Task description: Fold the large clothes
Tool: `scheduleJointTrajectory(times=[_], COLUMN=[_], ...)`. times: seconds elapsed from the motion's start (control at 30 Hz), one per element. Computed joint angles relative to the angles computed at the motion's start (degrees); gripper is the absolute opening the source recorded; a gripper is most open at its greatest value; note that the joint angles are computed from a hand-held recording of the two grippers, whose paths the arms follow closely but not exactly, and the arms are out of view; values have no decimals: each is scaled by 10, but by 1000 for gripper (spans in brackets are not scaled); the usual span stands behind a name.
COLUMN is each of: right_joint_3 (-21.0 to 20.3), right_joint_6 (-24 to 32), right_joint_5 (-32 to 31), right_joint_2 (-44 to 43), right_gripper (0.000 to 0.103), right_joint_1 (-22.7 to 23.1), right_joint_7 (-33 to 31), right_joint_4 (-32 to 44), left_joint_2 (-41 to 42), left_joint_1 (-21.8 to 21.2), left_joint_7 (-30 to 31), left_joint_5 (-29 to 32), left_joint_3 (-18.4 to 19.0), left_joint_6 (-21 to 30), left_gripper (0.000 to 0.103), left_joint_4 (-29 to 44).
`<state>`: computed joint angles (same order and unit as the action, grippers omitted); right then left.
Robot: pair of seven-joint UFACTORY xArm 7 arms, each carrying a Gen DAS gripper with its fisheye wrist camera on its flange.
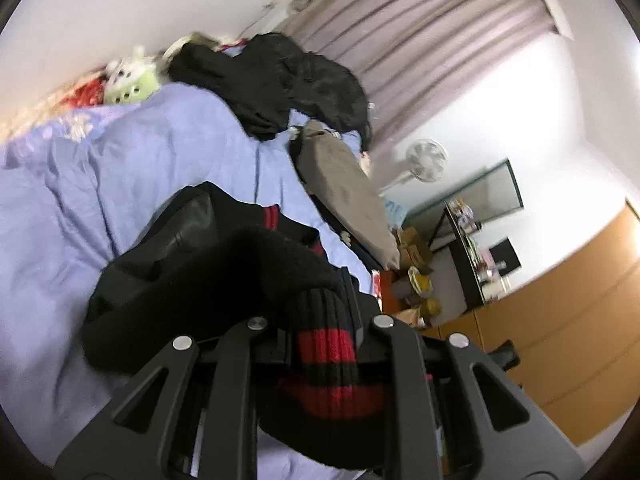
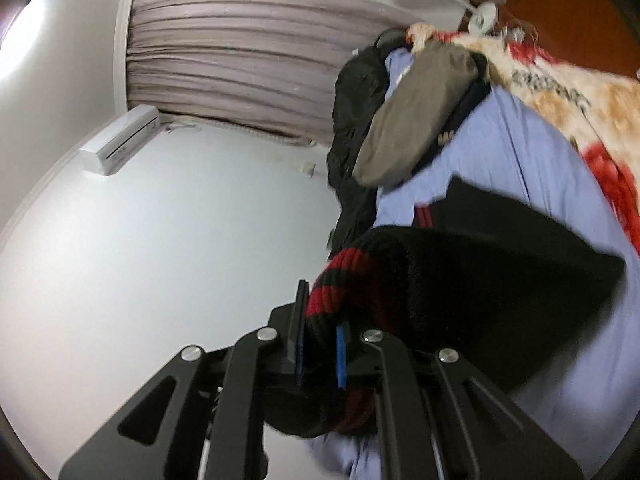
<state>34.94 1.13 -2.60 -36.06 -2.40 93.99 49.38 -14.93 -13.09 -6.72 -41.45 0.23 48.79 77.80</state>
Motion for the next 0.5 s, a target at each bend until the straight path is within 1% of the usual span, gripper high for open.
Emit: scheduleJointTrajectory(times=[0.03, 0.13, 0.23, 0.27, 0.33, 0.37, 0.4, 0.43, 0.47, 0.5], right_joint_3=[11, 32, 73, 76, 87, 104, 112, 113, 116, 108], right_joint_6=[6, -11, 10, 16, 27, 39, 50, 54, 64, 73], right_joint_5=[-16, -36, -84, -100, -137, -171, -204, -235, -289, -334], right_joint_2=[26, 86, 161, 183, 230, 263, 293, 313, 349, 379], right_gripper=[12, 12, 12, 11, 11, 11, 11, 11, 10, 10], right_joint_1=[-26, -69, -142, -151, -172, -193, -204, -209, -215, -209], right_joint_7=[-12, -14, -9, -10, -6, 4, 13, 23, 45, 61], right_joint_4=[18, 41, 89, 99, 116, 130, 142, 147, 162, 176], left_joint_2=[20, 92, 176, 218, 262, 292, 317, 334, 356, 375], left_joint_1=[1, 14, 27, 28, 36, 38, 39, 41, 39, 36], left_joint_7=[-4, -31, -76, -84, -83, -78, -68, -57, -38, -25], left_joint_5=[-3, 19, 75, 106, 128, 143, 158, 167, 186, 208], left_joint_3=[3, -9, -29, -35, -47, -52, -58, -64, -68, -69], left_joint_6=[0, -11, -34, -46, -63, -70, -76, -85, -99, -108], left_gripper=[19, 19, 18, 19, 19, 19, 19, 19, 19, 19], left_joint_4=[13, 57, 107, 133, 153, 169, 185, 196, 210, 226])
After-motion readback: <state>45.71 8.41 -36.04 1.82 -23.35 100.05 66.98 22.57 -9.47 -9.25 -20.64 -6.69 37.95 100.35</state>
